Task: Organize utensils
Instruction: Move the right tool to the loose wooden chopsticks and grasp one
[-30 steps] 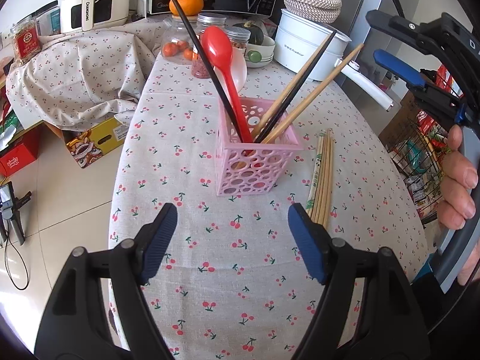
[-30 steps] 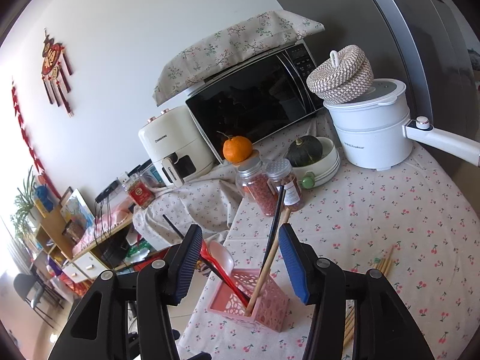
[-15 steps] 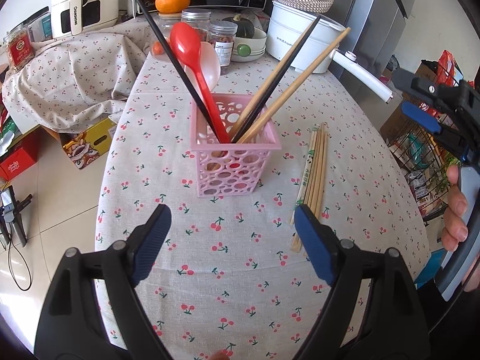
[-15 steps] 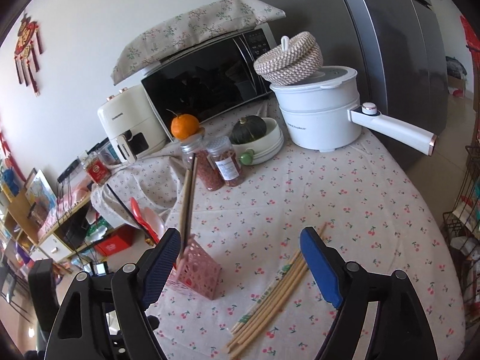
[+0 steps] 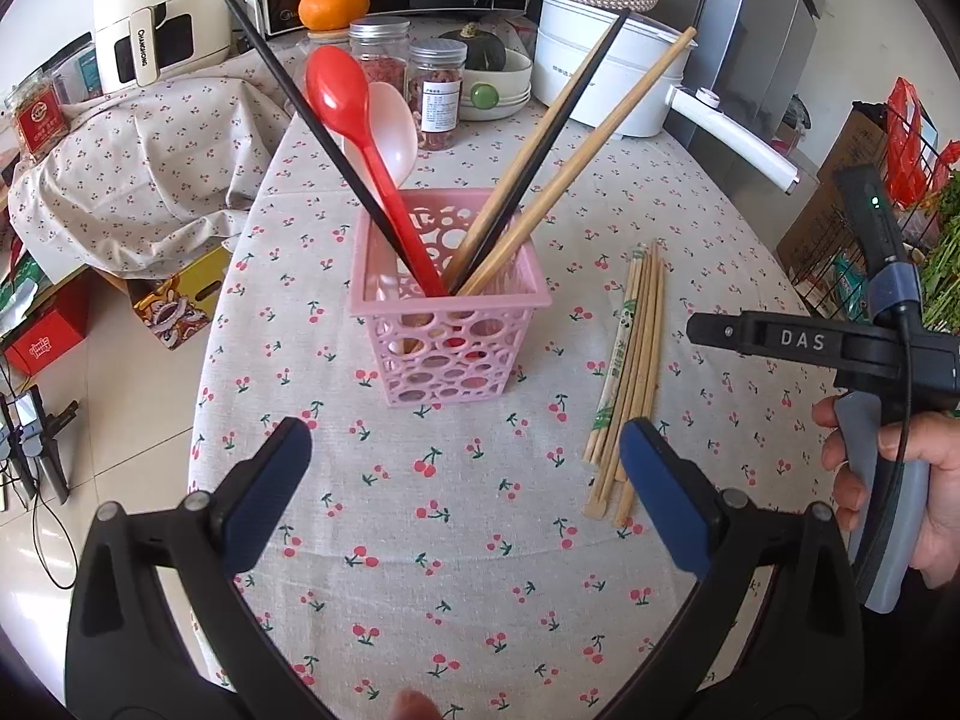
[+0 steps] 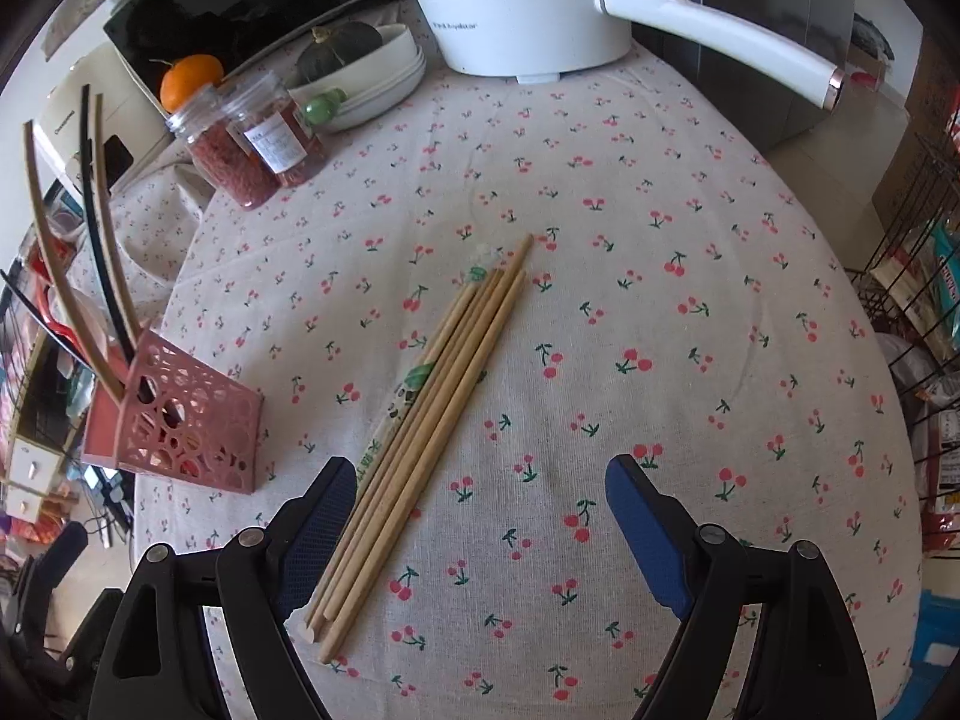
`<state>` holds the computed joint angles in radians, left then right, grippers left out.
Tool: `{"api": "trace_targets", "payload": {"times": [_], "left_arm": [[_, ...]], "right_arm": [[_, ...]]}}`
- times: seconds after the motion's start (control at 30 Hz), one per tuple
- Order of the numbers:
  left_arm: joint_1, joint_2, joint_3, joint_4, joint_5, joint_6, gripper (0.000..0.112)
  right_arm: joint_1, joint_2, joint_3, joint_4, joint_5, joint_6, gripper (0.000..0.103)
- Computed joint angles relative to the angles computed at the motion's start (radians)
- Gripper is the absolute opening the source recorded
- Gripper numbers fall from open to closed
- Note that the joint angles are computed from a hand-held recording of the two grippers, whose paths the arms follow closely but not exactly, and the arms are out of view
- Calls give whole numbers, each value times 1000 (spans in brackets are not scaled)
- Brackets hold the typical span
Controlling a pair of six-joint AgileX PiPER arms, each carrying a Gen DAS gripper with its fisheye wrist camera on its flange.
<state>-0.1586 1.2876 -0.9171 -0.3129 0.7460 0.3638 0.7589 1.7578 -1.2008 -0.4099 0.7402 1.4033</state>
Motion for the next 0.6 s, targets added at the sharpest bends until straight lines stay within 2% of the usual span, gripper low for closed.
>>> {"api": "trace_targets", "payload": {"times": [0.33, 0.6], "left_arm": [[0, 27, -12, 24, -12, -35, 102], [-5, 25, -7, 31, -24, -37, 102]], "right_arm": [[-61, 124, -102, 81, 71, -93, 86], [-51, 185, -181, 51, 154, -101, 90]]}}
